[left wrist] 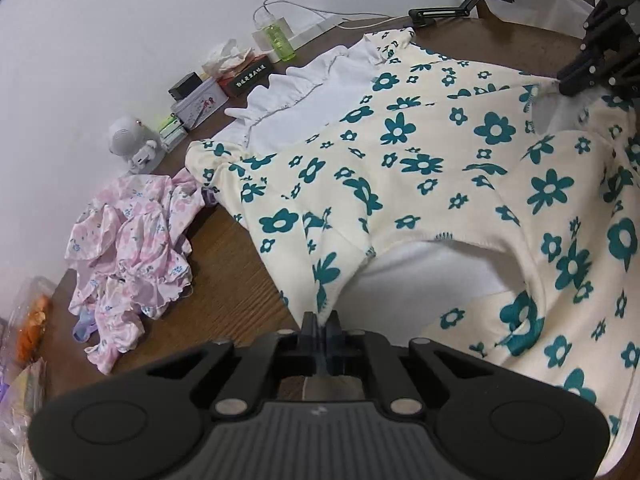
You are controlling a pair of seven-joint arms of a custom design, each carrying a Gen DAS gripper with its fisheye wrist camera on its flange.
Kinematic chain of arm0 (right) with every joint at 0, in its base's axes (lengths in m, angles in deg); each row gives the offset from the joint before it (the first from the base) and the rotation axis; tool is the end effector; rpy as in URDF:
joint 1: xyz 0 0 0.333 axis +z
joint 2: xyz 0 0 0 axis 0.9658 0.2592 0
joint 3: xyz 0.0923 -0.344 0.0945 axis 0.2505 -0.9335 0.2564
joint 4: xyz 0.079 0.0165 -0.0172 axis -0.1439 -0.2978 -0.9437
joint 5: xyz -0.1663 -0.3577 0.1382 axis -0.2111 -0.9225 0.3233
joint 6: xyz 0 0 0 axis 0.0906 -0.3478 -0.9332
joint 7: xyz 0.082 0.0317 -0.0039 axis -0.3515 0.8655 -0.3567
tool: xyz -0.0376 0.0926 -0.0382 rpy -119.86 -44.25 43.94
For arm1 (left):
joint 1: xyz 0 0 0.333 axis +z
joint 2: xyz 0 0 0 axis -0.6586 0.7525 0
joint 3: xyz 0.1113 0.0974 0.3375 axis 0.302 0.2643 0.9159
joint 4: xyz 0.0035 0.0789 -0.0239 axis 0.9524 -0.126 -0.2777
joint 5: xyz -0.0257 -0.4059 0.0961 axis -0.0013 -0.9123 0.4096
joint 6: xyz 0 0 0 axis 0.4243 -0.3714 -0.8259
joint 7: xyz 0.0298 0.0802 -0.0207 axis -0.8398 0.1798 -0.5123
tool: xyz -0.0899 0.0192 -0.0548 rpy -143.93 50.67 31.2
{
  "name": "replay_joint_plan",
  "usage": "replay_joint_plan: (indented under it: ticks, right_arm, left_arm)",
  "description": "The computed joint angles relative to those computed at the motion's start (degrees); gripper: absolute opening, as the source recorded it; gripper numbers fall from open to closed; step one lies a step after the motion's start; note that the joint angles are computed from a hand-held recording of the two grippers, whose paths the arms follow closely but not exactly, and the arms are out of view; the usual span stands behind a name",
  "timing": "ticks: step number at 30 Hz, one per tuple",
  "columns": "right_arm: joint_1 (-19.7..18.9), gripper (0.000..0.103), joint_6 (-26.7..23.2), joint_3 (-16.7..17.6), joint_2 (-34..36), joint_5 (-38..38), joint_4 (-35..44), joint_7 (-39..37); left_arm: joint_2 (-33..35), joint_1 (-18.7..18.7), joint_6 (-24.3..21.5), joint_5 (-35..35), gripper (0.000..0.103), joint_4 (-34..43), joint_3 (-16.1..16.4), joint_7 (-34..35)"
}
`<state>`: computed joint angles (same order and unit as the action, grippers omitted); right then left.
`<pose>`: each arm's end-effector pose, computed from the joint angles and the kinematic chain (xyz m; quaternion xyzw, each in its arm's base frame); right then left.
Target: Fold clothes
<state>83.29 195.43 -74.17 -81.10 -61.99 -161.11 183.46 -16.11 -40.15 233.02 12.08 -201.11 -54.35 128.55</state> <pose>0.5203 0.1474 0.4671 -0.7232 0.5914 -0.3062 0.1830 0.6355 -0.0689 0.4746 -0.2024 0.9101 -0.2143 0.2912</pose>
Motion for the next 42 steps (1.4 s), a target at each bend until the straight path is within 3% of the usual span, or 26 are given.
replay_joint_plan:
  ticks: [1, 2, 3, 5, 6, 10, 12, 14, 18, 20, 21, 27, 28, 30, 32, 35, 37, 40, 42]
  right_arm:
    - [0.5, 0.014, 2.7, -1.0, -0.3, 4.2, -0.9, -2.9]
    - [1.4, 0.03, 6.2, -2.4, -0.7, 10.7, -2.1, -6.9]
    - [2.8, 0.039, 9.7, -4.4, -1.2, 18.6, -3.0, -11.5]
    - [4.8, 0.044, 14.3, -7.5, -1.5, 29.3, -3.5, -17.0]
    - [6.2, 0.044, 15.4, -9.3, -1.1, 34.3, -2.9, -20.0]
    - [3.5, 0.041, 12.6, -10.1, 5.3, 42.5, 6.0, -23.9]
    - [1.2, 0.041, 8.2, -8.6, 10.8, 52.0, 12.9, -30.2]
    - [-2.7, 0.041, 3.7, -5.6, 16.4, 59.4, 20.0, -33.3]
    - [-6.1, 0.039, -1.9, -3.4, 24.1, 59.1, 29.6, -30.0]
    - [-7.4, 0.014, -2.9, -2.2, 25.6, 57.7, 31.6, -30.8]
    - [-8.0, 0.014, -3.2, -1.7, 26.2, 57.0, 32.4, -31.5]
    - [-8.2, 0.005, -3.0, -2.5, 29.8, 51.3, 37.3, -31.7]
    - [-8.6, 0.006, -2.0, -2.1, 29.5, 51.3, 36.8, -31.9]
    - [-11.9, 0.012, 1.7, 2.0, 26.0, 55.5, 31.8, -35.6]
    - [-15.5, 0.026, 5.0, 6.6, 22.8, 62.0, 27.4, -41.2]
    - [-20.9, 0.034, 8.9, 14.8, 15.7, 75.8, 18.9, -55.5]
    - [-21.6, 0.042, 9.9, 18.1, 9.0, 84.4, 11.7, -66.3]
    - [-18.0, 0.048, 11.1, 17.8, 1.4, 84.9, 2.4, -67.5]
    - [-16.6, 0.048, 11.7, 18.7, -3.2, 81.8, -3.2, -64.4]
  left_arm:
    - [0.0, 0.1, -0.2, -0.3, 0.008, 0.1, 0.0, -0.2]
    - [-0.2, 0.1, 0.0, -0.6, 0.018, 0.1, 0.1, -0.7]
    - [-0.5, 0.0, 0.4, -0.8, 0.034, 0.0, 0.1, -1.4]
    - [-2.0, 1.3, -0.9, -8.2, 0.044, 0.0, -1.4, 4.7]
    - [-2.7, 1.7, -3.9, -12.2, 0.044, 0.7, -1.6, 7.8]
    - [-4.6, 0.6, -18.4, -21.2, 0.044, 3.4, -0.1, 15.0]
    - [-4.7, -0.9, -23.1, -21.6, 0.044, 4.0, 0.2, 16.8]
    - [-4.0, -2.8, -24.4, -19.7, 0.043, 4.1, -0.1, 17.7]
    - [-1.7, -5.5, -22.6, -13.9, 0.02, 4.2, -0.6, 15.1]
    - [-0.9, -5.9, -22.7, -11.0, 0.011, 4.3, -0.6, 13.1]
    - [-0.8, -5.6, -23.5, -11.2, 0.004, 4.3, -0.7, 13.6]
    - [-2.1, -6.2, -20.0, -12.3, 0.0, 1.8, -1.3, 14.9]
    - [-2.4, -6.5, -19.1, -12.4, 0.002, 1.3, -1.3, 14.6]
    - [-3.1, -6.5, -19.1, -12.9, 0.025, 1.0, -1.1, 14.0]
    - [-4.0, -5.6, -20.1, -16.1, 0.042, 1.7, -0.2, 14.1]
    - [-4.3, -4.0, -20.1, -19.4, 0.043, 3.3, 1.4, 11.3]
    - [-3.8, -3.3, -16.8, -18.1, 0.042, 3.6, 2.3, 7.8]
    - [-2.9, -2.5, -11.9, -12.1, 0.042, 3.0, 3.1, 0.4]
    - [-2.5, -1.8, -10.6, -9.4, 0.052, 2.3, 3.1, -2.2]
